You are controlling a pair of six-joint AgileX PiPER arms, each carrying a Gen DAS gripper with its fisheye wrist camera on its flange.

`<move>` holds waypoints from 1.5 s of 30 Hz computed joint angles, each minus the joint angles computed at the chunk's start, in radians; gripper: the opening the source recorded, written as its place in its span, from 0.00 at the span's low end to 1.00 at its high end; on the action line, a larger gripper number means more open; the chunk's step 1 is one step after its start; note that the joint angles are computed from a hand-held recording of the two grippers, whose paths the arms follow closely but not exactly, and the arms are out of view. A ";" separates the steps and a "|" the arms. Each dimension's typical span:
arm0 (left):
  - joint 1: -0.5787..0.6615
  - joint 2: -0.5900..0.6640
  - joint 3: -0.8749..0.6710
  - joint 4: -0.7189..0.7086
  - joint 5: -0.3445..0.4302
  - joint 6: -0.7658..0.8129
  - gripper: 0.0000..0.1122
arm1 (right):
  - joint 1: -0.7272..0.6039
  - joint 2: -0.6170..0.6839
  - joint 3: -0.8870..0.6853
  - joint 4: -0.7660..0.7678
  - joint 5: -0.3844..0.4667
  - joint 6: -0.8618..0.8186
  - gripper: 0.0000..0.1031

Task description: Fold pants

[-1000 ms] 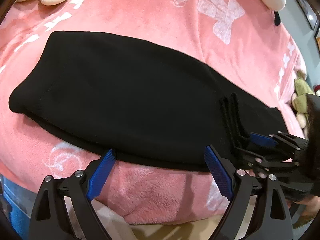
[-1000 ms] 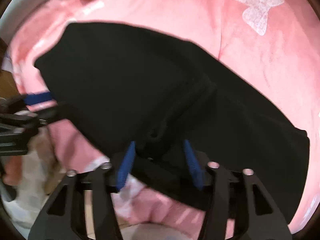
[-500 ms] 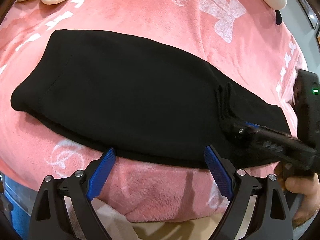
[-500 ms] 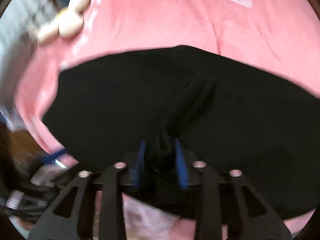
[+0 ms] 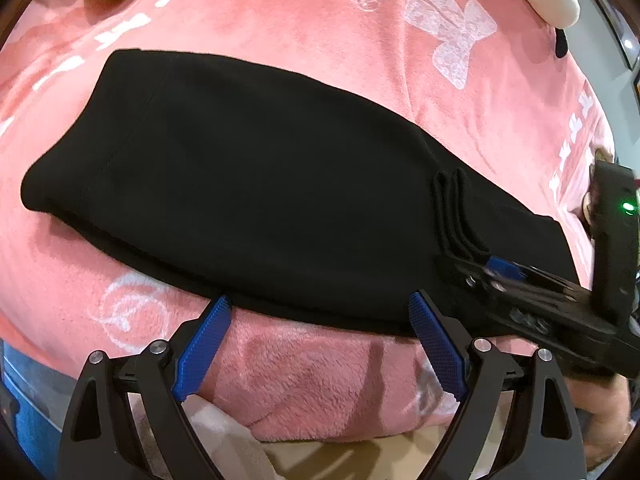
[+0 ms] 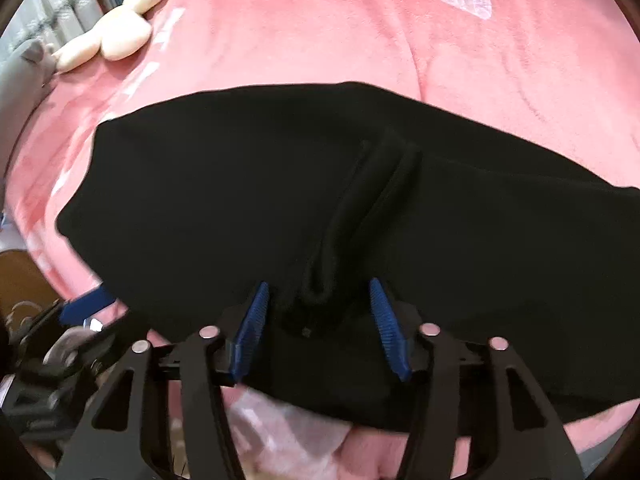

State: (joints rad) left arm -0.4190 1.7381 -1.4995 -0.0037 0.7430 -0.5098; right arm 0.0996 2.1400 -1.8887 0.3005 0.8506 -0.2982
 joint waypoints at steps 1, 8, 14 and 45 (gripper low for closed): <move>0.006 -0.003 0.004 -0.011 -0.001 0.005 0.78 | 0.009 0.003 -0.013 -0.033 -0.009 0.043 0.15; 0.038 -0.026 0.043 -0.093 -0.059 0.043 0.78 | 0.008 -0.066 -0.008 0.115 -0.007 -0.061 0.21; 0.221 -0.177 0.229 -0.480 -0.245 0.271 0.79 | -0.043 -0.106 0.167 0.299 -0.098 -0.161 0.48; -0.241 0.293 -0.636 0.338 0.213 -0.116 0.78 | -0.384 -0.334 0.686 1.037 -0.085 -0.664 0.74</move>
